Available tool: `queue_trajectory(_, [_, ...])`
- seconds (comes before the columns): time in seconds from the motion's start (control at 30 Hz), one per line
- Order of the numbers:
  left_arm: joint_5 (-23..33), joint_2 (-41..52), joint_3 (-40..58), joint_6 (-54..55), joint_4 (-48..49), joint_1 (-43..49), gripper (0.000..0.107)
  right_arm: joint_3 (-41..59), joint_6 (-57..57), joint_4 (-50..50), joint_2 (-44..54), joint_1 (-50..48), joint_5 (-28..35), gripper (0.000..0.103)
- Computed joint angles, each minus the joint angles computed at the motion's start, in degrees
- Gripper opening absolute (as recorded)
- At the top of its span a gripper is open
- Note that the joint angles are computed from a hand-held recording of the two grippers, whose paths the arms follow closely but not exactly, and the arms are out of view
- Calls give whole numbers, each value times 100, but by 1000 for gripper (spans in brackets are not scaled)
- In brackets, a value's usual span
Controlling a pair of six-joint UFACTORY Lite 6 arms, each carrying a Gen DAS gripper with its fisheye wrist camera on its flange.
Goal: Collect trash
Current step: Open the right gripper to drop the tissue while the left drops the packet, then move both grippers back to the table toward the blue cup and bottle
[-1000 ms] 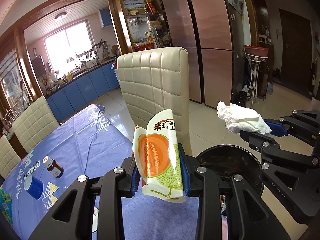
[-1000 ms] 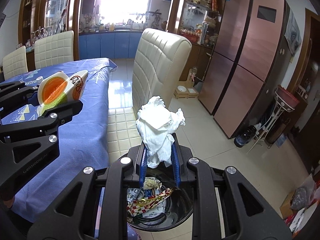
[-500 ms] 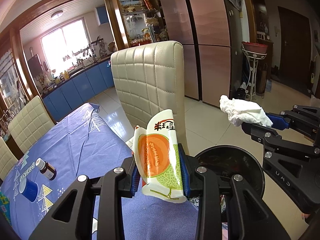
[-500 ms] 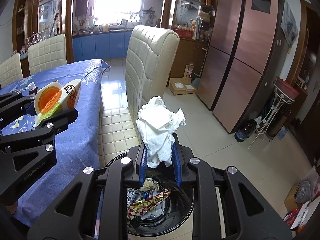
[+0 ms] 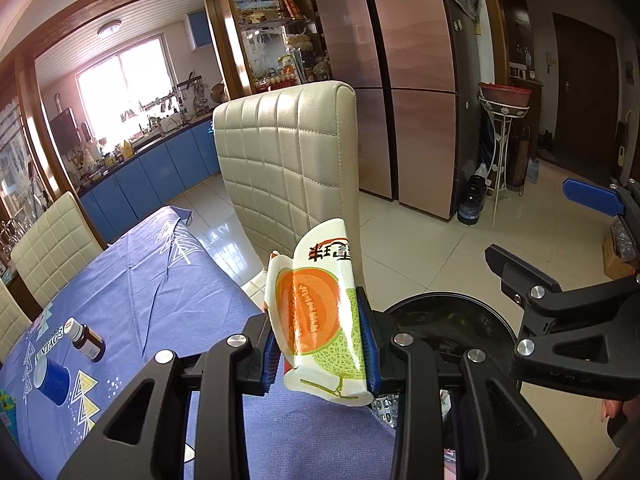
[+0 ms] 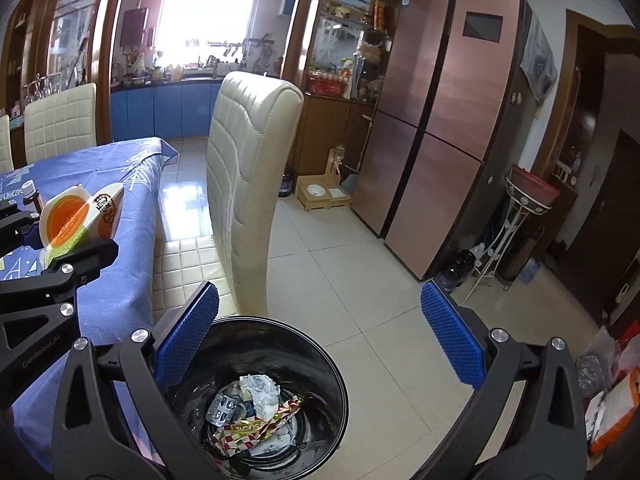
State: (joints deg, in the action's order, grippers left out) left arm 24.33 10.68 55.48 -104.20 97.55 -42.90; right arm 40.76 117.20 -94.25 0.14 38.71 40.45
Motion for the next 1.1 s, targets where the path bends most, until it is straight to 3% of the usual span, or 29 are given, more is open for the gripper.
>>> queue_trajectory(0.47, [-73,722,829,312,-362,-383,36,-514,121,-230,-428,-654,-112,100])
queue_trajectory(0.53, [41,835,942,346,-399,-472,42,-630,132,-248,-551,-809,-136,100])
queue_trajectory(0.57, [48,888,1010,399,-459,-495,52,-697,144,-263,-625,-900,-152,100])
queue_trajectory(0.6, [-40,905,1050,418,-484,-487,71,-764,159,-290,-707,-979,-197,100])
queue_trajectory(0.67, [-100,835,974,21,-138,-462,88,-890,235,-372,-859,-1157,-311,100])
queue_trajectory(0.8, [431,754,806,-364,270,-533,92,-900,344,-477,-872,-1303,-517,100])
queue_trajectory(1.1, [198,-176,-259,-516,563,372,92,-54,320,-248,-67,-457,-564,100])
